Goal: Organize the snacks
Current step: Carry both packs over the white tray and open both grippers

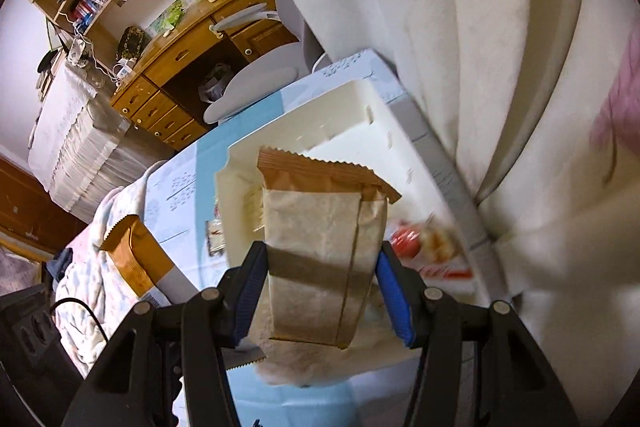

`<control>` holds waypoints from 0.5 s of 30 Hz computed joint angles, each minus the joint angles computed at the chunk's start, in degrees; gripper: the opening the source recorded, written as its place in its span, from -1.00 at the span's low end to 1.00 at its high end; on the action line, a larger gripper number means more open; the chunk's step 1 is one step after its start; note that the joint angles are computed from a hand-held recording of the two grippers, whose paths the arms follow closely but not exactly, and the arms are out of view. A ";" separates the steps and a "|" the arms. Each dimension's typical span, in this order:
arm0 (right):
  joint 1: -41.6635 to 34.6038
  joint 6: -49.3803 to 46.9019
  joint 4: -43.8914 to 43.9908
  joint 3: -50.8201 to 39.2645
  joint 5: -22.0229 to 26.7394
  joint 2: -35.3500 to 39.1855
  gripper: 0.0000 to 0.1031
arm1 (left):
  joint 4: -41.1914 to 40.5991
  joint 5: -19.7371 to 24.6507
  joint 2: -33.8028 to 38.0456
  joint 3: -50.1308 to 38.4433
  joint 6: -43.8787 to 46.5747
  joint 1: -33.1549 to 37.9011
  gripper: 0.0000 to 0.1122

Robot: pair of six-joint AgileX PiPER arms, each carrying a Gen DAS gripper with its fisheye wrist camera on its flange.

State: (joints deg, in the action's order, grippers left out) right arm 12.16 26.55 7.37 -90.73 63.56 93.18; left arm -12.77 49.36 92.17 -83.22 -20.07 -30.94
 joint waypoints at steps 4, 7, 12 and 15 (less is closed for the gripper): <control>-3.44 -3.76 2.07 -0.20 0.69 0.56 0.07 | 1.28 0.02 2.91 -3.07 -2.07 -2.08 -0.34; -5.04 -6.14 3.67 -0.64 1.33 1.04 0.09 | 2.02 1.21 4.67 -5.52 -2.73 -2.79 -0.33; -6.42 -8.36 6.51 -0.23 0.32 1.22 0.33 | 3.80 -0.51 2.95 -3.48 -5.36 -2.80 0.29; -6.30 -8.67 7.35 -0.05 -0.06 1.02 0.38 | 5.11 0.81 2.09 -2.76 -7.27 -2.15 0.35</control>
